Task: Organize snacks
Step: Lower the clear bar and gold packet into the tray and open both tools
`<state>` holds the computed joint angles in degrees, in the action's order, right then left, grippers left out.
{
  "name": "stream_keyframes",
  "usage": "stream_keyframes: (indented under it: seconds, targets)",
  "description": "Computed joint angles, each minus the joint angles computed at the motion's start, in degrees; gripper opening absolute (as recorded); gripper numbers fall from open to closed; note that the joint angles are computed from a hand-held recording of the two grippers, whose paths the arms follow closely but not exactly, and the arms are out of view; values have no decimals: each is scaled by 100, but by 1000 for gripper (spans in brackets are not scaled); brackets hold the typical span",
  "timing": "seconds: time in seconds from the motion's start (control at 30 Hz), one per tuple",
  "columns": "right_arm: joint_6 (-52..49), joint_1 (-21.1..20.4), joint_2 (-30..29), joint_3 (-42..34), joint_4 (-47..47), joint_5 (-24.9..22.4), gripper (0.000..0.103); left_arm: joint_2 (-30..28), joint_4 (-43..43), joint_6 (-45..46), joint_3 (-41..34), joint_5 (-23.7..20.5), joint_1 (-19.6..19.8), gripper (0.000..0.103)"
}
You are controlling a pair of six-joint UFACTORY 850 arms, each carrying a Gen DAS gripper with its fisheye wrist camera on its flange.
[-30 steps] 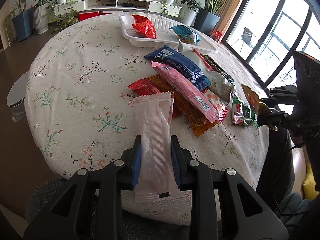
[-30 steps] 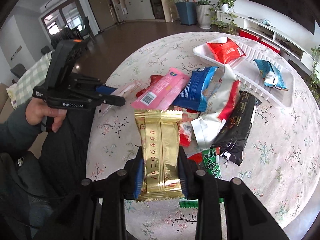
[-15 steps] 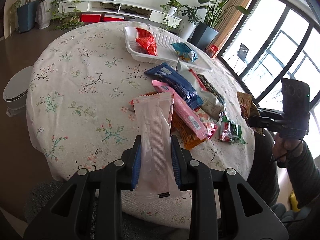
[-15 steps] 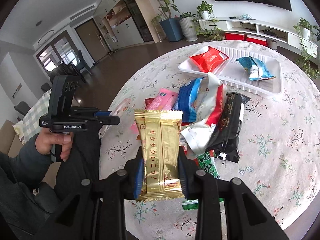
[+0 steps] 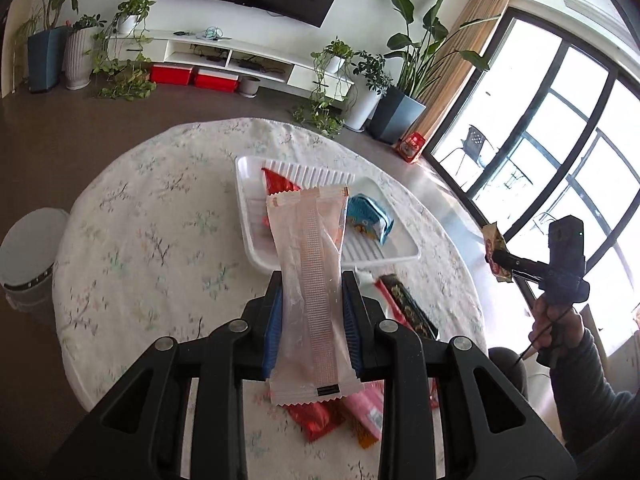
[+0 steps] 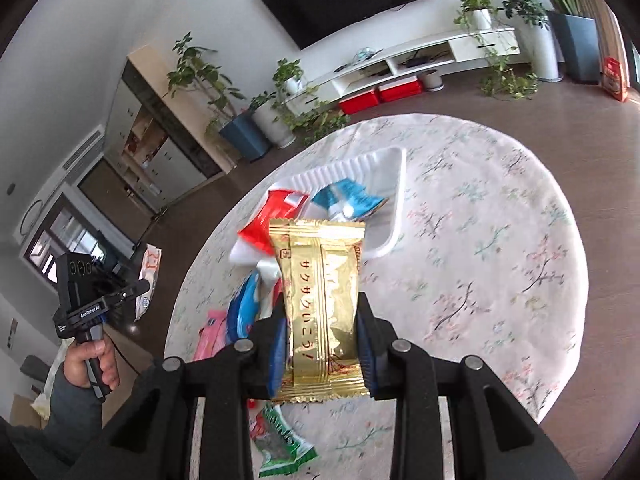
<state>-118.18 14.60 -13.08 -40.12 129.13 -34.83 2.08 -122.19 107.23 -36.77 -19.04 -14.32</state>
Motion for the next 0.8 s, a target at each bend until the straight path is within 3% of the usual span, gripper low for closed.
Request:
stream_keyframes:
  seconds: [0.13,0.3,0.47,0.8]
  targets:
    - [88,11,-80,-448,100,180,33,-637,822,-612,-956,231,-174,25]
    - [315,297,-441,-1268,-107,662,33,-1527,2623,-2157,-2172,555,-422,25]
    - [913,689,-1091,-2146,-595,1125,33,-2495,4553,-4093,-3207,587,-481,25]
    - [2827,983,-2260,-3358,-2101,1606,33,-3645,5045,-4662,-3974,536,-456,25]
